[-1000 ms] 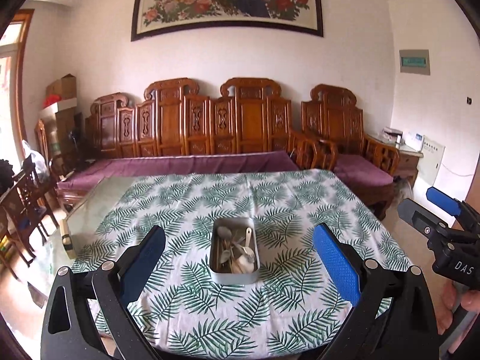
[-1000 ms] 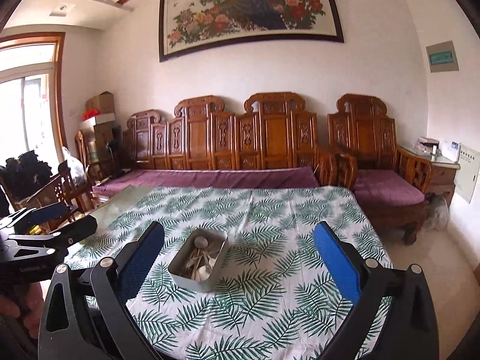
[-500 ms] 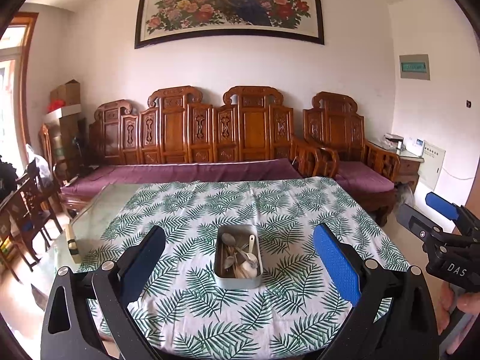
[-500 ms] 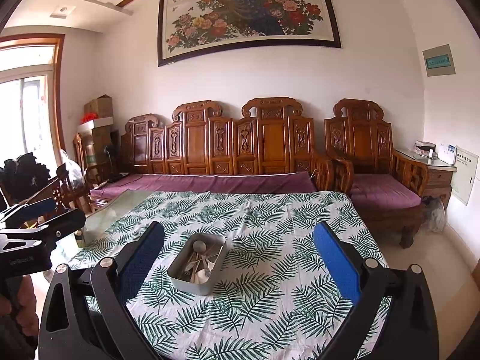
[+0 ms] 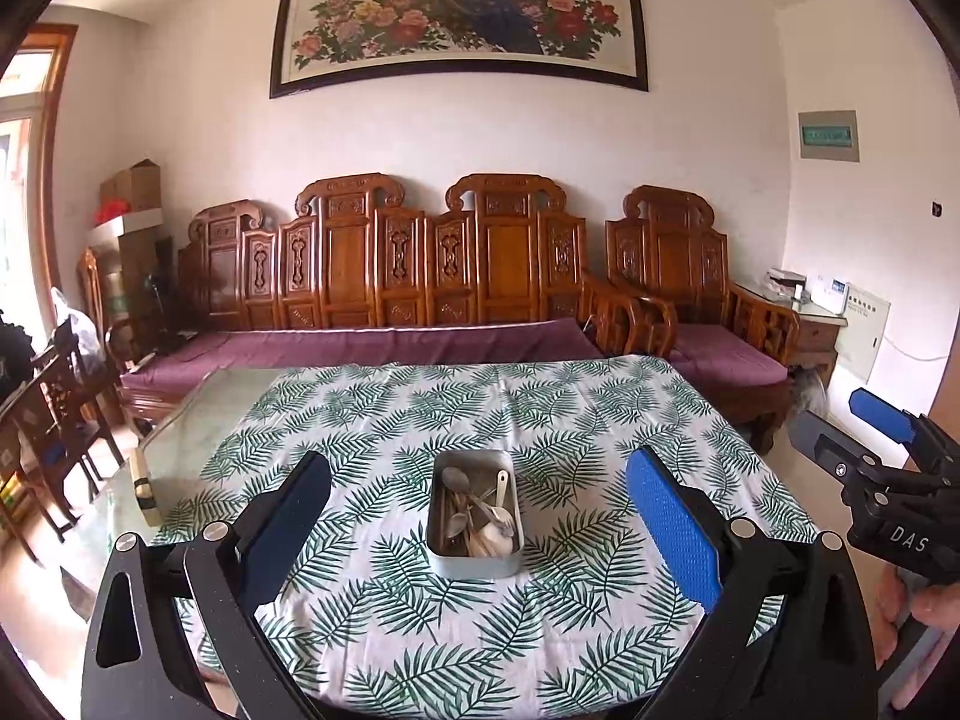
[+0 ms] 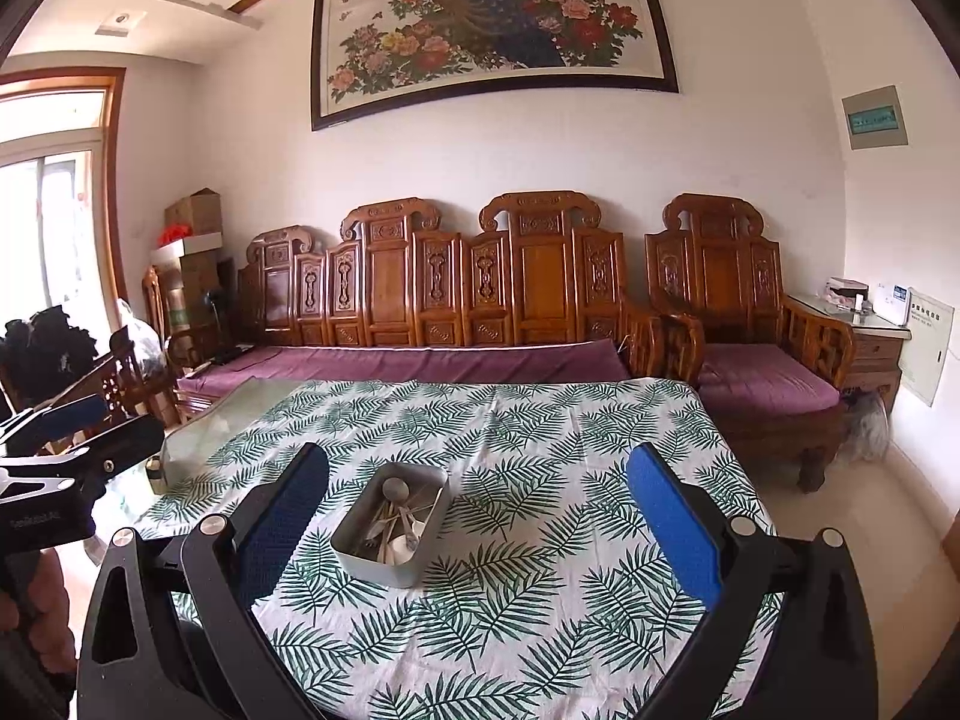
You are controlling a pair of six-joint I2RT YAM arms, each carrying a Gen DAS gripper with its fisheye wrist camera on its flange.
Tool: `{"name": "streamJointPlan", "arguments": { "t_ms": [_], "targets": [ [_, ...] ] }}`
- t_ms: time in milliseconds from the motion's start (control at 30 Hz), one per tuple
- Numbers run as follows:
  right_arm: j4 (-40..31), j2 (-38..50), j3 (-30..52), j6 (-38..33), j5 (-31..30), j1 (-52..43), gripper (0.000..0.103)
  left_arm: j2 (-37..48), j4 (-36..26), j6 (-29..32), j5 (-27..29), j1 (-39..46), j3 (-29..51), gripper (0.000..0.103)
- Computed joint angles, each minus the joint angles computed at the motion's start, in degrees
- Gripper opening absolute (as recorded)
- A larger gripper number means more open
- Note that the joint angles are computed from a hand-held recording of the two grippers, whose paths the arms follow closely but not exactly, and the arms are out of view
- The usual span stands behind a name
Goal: Organize utensils
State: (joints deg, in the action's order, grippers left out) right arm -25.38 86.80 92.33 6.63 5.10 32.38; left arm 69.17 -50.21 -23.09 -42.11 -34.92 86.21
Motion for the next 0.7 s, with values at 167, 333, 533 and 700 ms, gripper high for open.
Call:
{"name": "streamJointPlan", "arguments": {
  "t_ms": [167, 333, 533, 700],
  "targets": [
    [0.0, 0.0, 0.0, 0.0, 0.2, 0.1, 0.1, 0.0, 0.0, -0.1, 0.0, -0.1, -0.1, 0.095],
    [0.0, -0.1, -0.3, 0.0, 0.5, 0.2, 0.1, 0.0, 0.0, -0.1, -0.2, -0.2, 0.0, 0.095],
    [0.4, -0.1, -0.6, -0.1, 0.7, 0.2, 0.1, 0.0, 0.1, -0.2, -0.2, -0.3, -0.2, 0.095],
    [0.3, -0.2, -0.7, 0.2, 0.5, 0.1, 0.1, -0.1, 0.3, -0.1, -0.1, -0.5, -0.2, 0.095]
  ]
}}
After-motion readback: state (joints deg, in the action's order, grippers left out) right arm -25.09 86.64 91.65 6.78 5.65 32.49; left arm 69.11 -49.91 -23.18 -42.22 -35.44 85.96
